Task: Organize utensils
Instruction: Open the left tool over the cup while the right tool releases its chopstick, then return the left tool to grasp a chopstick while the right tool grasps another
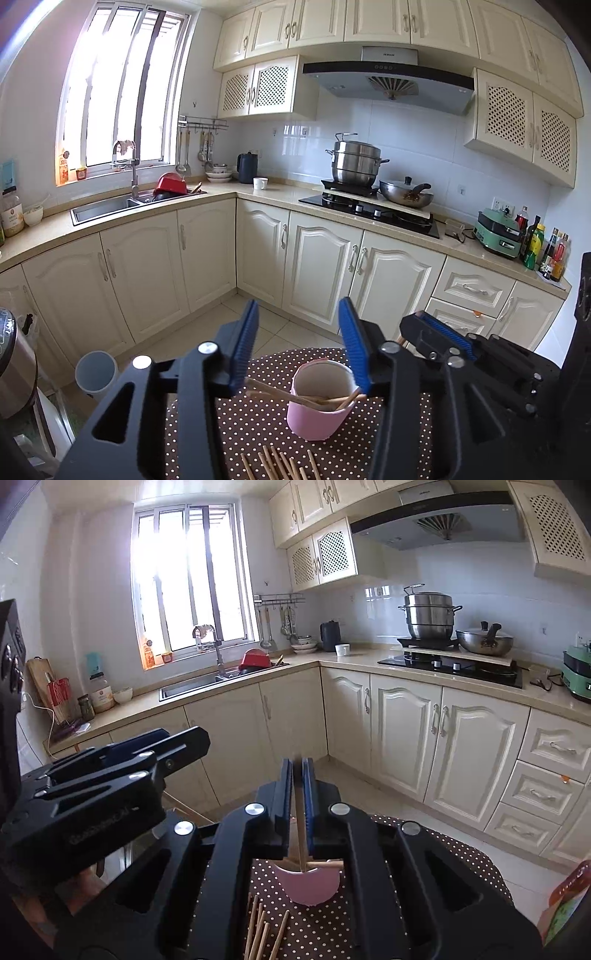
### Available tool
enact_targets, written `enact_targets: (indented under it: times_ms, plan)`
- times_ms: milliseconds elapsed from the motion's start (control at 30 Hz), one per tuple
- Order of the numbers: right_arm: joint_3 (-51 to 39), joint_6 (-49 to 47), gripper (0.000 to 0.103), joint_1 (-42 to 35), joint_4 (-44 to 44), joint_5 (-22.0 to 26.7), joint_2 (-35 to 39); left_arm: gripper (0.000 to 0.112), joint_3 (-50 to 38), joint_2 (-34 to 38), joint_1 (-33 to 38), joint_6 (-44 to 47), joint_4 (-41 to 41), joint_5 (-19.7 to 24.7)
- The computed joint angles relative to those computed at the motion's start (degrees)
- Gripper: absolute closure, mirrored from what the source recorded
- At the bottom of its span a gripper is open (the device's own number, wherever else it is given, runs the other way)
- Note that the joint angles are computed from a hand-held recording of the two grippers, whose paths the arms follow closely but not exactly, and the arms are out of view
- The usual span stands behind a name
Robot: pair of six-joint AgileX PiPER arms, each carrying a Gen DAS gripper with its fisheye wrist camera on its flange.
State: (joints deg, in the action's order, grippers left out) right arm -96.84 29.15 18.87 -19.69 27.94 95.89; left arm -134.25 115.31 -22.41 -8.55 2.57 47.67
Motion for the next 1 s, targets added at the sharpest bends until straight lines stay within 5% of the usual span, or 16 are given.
enact_targets:
  times_ms: [133,633,1000]
  plan:
    - [2.0,4.0,0.056,0.4,-3.3,0.2,-1.5,0.064,4.9,-3.2,0.7,-0.3,0.0,-1.6]
    - [17.4,19.5,0.056,7.9,-20.9,2.2,-13.2,0.057,38.2,-23.8,3.6,-2.4,5.2,-12.3]
    - [27.9,19.5,0.056,9.6,-17.4,2.2,-14.4,0.057,49.6,-23.5,6.3,-1.8,4.1,-8.7]
